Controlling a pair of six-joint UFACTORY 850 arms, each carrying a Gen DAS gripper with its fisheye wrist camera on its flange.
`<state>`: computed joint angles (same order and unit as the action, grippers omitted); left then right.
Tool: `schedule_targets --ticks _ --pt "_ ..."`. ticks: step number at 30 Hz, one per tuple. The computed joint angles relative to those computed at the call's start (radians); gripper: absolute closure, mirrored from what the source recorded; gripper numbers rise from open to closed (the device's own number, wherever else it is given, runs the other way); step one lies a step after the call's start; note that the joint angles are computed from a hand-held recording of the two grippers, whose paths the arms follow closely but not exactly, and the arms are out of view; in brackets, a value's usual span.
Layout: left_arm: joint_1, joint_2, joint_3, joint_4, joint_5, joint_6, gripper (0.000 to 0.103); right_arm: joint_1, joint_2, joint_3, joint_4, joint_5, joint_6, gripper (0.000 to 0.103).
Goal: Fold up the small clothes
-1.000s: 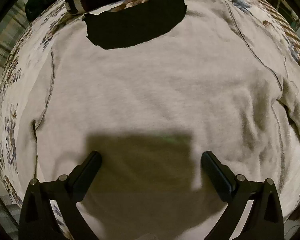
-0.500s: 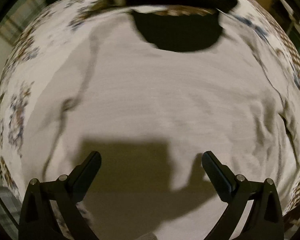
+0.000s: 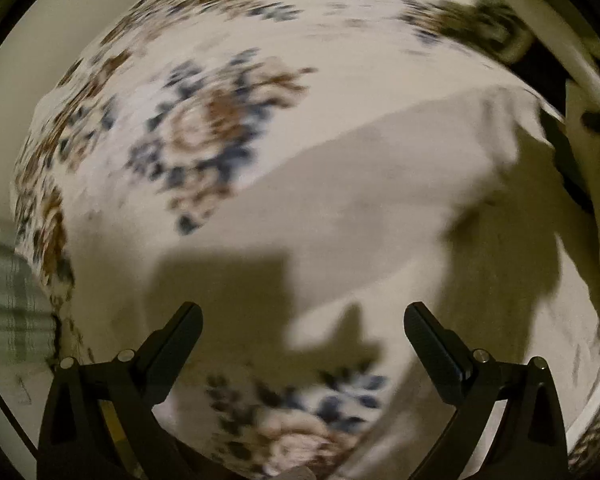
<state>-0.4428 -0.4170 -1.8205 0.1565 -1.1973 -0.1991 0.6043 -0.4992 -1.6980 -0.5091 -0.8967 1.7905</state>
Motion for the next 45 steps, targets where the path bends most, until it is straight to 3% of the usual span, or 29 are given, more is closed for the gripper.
schedule_targets --ticks 5,6,8,10,12,17,21,25,28,32,34,36,38,41,45 --pt "0.072 -0.004 0.003 0.012 -0.005 -0.026 0.0 -0.013 -0.116 -0.108 0.129 -0.001 -0.139 0.097" --pt "0.082 -0.004 0.003 0.01 -0.012 -0.029 0.0 -0.031 -0.1 -0.074 0.178 0.029 -0.178 0.095" --pt "0.107 0.002 0.009 0.002 -0.024 -0.045 0.0 -0.085 -0.051 0.029 0.357 0.167 -0.286 0.09" --pt "0.134 0.012 0.018 -0.016 -0.035 -0.067 0.0 -0.095 0.021 0.136 0.431 0.29 -0.279 0.06" --pt "0.16 0.034 0.042 -0.042 -0.039 -0.101 0.0 -0.085 0.109 0.237 0.361 0.374 -0.157 0.04" --pt "0.297 0.086 0.136 -0.307 -0.037 -0.228 0.0 -0.049 0.221 0.332 0.321 0.302 -0.08 0.033" --pt "0.403 0.197 0.346 -0.538 0.09 -0.401 0.0 -0.043 0.234 0.343 0.45 0.245 -0.219 0.033" --pt "0.428 0.278 0.511 -0.661 0.252 -0.521 0.0 -0.039 0.21 0.322 0.517 0.198 -0.354 0.033" --pt "0.418 0.297 0.561 -0.658 0.353 -0.611 0.005 -0.039 0.211 0.325 0.527 0.192 -0.402 0.033" --pt "0.386 0.287 0.553 -0.501 0.429 -0.821 0.009 -0.042 0.187 0.301 0.515 0.182 -0.424 0.033" --pt "0.373 0.264 0.522 -0.394 0.441 -0.914 0.021 -0.044 0.186 0.297 0.505 0.174 -0.426 0.033" --pt "0.361 0.224 0.477 -0.292 0.42 -0.972 0.069 -0.044 0.18 0.286 0.489 0.157 -0.423 0.033" --pt "0.372 0.206 0.467 -0.247 0.408 -0.988 0.073 -0.044 0.185 0.288 0.478 0.153 -0.417 0.033" --pt "0.359 0.184 0.435 -0.181 0.424 -0.973 0.098 -0.04 0.195 0.296 0.454 0.141 -0.4 0.033" --pt "0.351 0.172 0.388 -0.136 0.422 -0.927 0.099 -0.036 0.228 0.326 0.431 0.132 -0.376 0.033"
